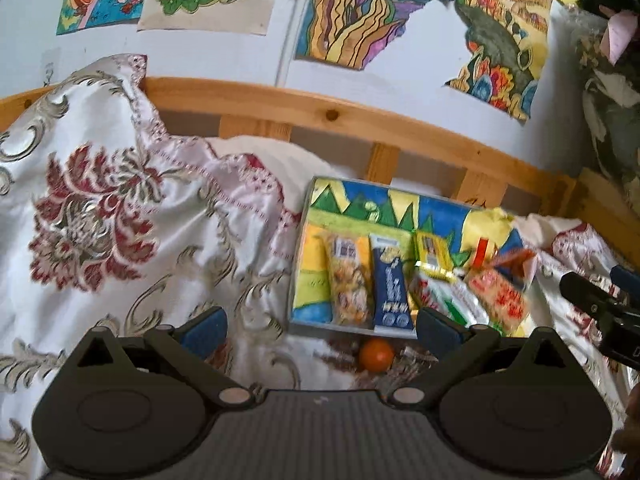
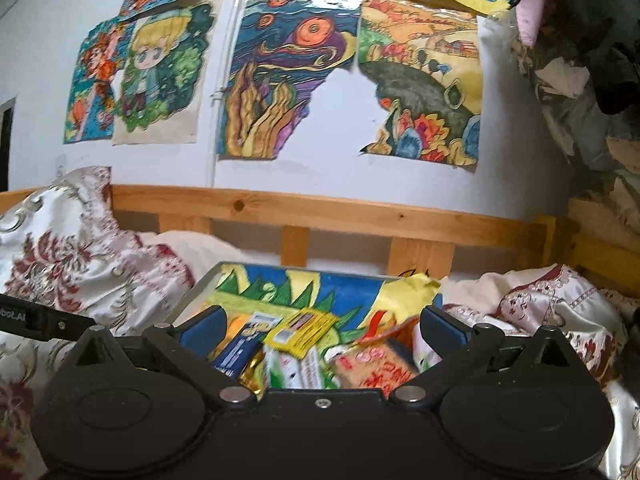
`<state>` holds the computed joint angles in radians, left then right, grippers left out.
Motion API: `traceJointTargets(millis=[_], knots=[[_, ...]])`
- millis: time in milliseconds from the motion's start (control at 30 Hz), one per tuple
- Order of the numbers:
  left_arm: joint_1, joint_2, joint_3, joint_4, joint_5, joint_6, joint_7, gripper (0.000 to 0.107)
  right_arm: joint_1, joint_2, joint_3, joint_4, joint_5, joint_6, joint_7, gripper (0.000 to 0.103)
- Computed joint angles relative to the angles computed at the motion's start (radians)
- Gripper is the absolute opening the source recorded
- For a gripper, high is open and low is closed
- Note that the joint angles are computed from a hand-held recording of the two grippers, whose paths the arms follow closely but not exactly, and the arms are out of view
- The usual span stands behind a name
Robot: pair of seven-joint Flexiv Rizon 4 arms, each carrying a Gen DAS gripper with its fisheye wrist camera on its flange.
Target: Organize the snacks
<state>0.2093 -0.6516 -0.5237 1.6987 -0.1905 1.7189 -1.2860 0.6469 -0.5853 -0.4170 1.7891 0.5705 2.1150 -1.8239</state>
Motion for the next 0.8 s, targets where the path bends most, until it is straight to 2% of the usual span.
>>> traceJointTargets(millis=[300, 600, 800], knots=[[-0.004, 0.077, 0.039, 0.107, -0.007, -0.022, -0.01, 0.103, 0.007, 0.068, 0.045, 0.102, -0.007, -0.009, -0.014, 0.102], [-0.038, 0.123, 0.081, 0.175, -0.032, -0.045, 0.018, 0.103, 0.031, 0.115, 0.05, 0.199, -0.037, -0.04, 0.003, 0.102], [-0.041, 0.14, 0.084, 0.212, -0.04, -0.012, -0.008, 0.103, -0.018, 0.135, 0.109, 0.249, -0.103, -0.037, 0.051, 0.102]])
